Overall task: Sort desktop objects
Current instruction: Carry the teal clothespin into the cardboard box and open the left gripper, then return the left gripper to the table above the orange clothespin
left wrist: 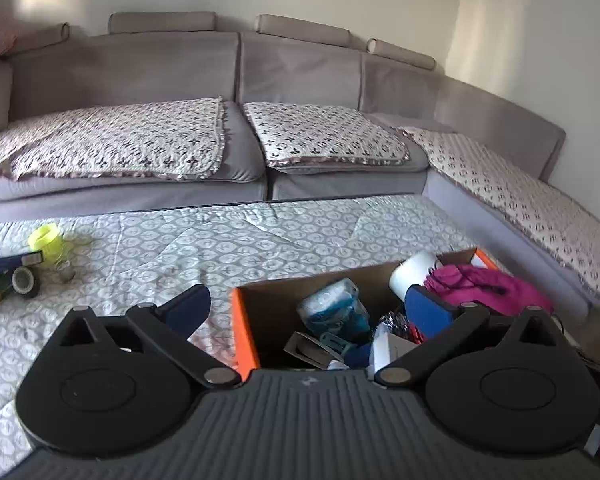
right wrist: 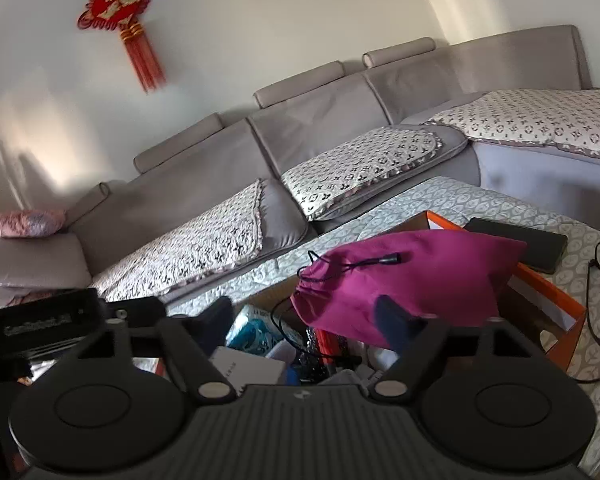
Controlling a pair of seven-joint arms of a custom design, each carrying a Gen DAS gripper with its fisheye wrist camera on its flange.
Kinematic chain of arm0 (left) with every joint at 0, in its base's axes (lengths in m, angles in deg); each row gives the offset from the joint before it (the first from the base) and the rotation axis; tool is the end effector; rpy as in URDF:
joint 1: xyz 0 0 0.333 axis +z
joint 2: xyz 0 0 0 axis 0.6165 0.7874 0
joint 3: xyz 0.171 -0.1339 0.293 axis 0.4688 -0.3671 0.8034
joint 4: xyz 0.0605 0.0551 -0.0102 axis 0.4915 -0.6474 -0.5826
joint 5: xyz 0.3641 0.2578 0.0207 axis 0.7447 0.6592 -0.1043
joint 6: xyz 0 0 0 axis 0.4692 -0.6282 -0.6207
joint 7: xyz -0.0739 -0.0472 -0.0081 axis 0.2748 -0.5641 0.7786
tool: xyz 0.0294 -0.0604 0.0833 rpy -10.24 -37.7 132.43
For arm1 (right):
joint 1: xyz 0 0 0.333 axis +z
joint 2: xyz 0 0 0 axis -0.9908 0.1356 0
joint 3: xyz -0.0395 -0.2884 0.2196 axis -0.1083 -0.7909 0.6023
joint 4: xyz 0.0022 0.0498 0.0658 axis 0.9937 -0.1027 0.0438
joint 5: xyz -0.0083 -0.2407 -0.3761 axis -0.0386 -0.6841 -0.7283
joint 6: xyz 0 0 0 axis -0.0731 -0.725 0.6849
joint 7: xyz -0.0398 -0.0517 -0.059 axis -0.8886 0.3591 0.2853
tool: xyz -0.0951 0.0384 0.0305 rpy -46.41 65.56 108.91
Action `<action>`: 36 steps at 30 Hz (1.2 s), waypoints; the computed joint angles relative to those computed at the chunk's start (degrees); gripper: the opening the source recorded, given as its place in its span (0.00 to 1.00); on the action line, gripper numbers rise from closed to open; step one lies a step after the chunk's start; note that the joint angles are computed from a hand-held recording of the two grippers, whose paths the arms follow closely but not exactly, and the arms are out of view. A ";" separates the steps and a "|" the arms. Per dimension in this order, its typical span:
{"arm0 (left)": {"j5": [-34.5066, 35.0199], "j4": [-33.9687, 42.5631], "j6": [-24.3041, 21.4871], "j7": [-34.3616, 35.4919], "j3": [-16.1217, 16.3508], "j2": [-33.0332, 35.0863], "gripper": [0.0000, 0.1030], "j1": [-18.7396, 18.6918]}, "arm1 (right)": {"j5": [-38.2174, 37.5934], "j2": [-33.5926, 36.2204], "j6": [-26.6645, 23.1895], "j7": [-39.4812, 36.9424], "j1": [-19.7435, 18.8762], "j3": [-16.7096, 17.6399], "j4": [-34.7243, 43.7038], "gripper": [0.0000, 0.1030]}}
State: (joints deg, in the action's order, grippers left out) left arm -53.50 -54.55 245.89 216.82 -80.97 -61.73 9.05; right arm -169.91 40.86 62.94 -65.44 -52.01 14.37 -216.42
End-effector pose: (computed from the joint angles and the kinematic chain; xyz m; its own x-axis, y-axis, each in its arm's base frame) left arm 0.4277 -0.2064 0.5473 -0.5318 -0.8274 0.1808 -0.5598 0.1832 -0.8081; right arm 0.3809 0.3837 0.4798 -0.3528 -0.8307 -0.4306 -0.2183 0.5205 -0.8255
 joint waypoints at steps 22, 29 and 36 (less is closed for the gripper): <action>8.57 -9.43 8.36 -2.51 5.53 -5.70 1.00 7.39 | -9.21 17.19 -1.33 -10.27 6.80 -2.69 20.01 1.00; 13.28 -12.06 22.38 -7.32 6.40 0.94 0.98 11.23 | -9.55 28.06 6.98 -19.23 10.45 -7.08 31.98 1.00; 20.44 -12.24 32.66 -12.60 5.50 9.86 0.74 11.73 | -3.50 35.84 14.16 -28.67 12.58 -10.94 39.91 0.94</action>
State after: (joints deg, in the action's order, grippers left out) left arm -33.05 -66.79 278.55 204.22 -75.47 -51.87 20.78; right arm -173.40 76.70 77.10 -94.12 -39.42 3.42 -176.52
